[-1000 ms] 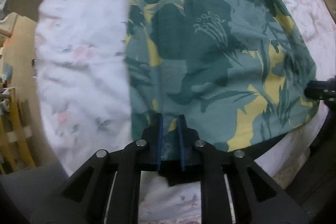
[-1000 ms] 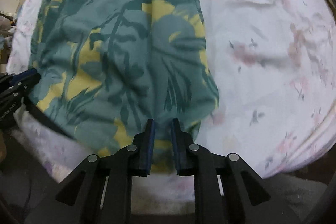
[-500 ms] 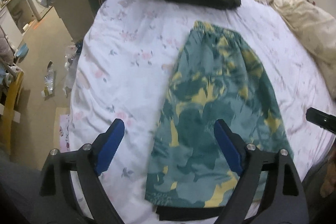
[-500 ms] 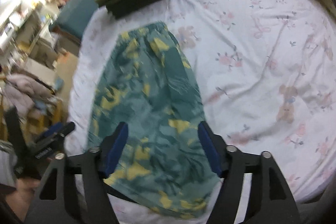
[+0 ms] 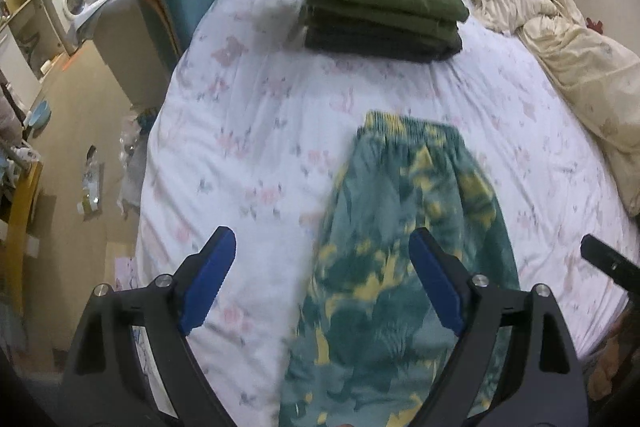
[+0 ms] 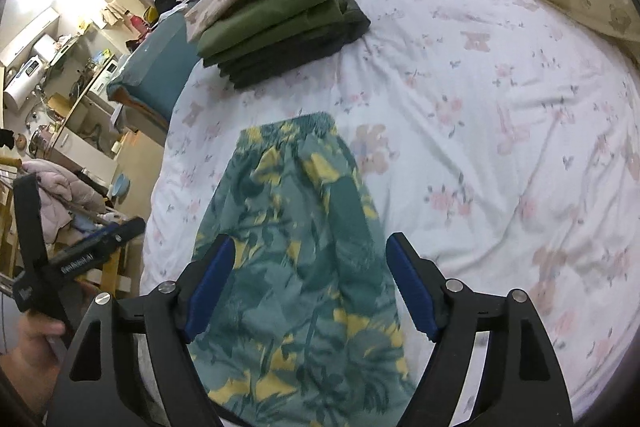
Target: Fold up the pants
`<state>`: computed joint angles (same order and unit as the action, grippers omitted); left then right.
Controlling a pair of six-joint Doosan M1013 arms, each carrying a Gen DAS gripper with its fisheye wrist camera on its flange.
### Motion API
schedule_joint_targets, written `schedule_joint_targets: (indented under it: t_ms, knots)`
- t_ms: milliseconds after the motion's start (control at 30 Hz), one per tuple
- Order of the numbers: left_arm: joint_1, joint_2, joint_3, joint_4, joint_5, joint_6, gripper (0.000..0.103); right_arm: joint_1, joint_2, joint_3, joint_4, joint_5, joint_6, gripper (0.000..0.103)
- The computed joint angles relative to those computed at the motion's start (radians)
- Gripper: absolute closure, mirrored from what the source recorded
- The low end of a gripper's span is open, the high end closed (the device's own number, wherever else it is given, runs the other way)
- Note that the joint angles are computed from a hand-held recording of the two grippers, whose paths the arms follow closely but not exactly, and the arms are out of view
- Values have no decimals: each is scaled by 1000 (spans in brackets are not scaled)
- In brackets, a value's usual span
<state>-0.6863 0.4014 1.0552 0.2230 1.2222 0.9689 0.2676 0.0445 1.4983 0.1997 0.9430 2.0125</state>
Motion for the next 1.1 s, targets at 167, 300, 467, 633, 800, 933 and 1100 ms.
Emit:
schedule_joint_targets:
  t_ms: [167,300,467,633,800,933,1100]
  knots:
    - [26,46,-61,-11,-10,25,17,-17,24,-17,10,-7,-3,23]
    - [43,87,-95,-15,-11,26,17,-30,54,-40,16,-2,-32,23]
    - [56,130,-121,-21,-22,52,17,-59,106,-72,43,1,-58,23]
    - [74,177,-155,-87,-39,133,17,-100,159,-98,108,7,-68,23]
    - [94,248,-232,-214,2,219,18,-139,222,-128,227,28,-149,27]
    - [107,304,-304,-314,36,288,24,-147,274,-164,317,64,-221,38]
    - [108,384,-414,-375,159,372,44,-145,349,-223,411,142,-280,42]
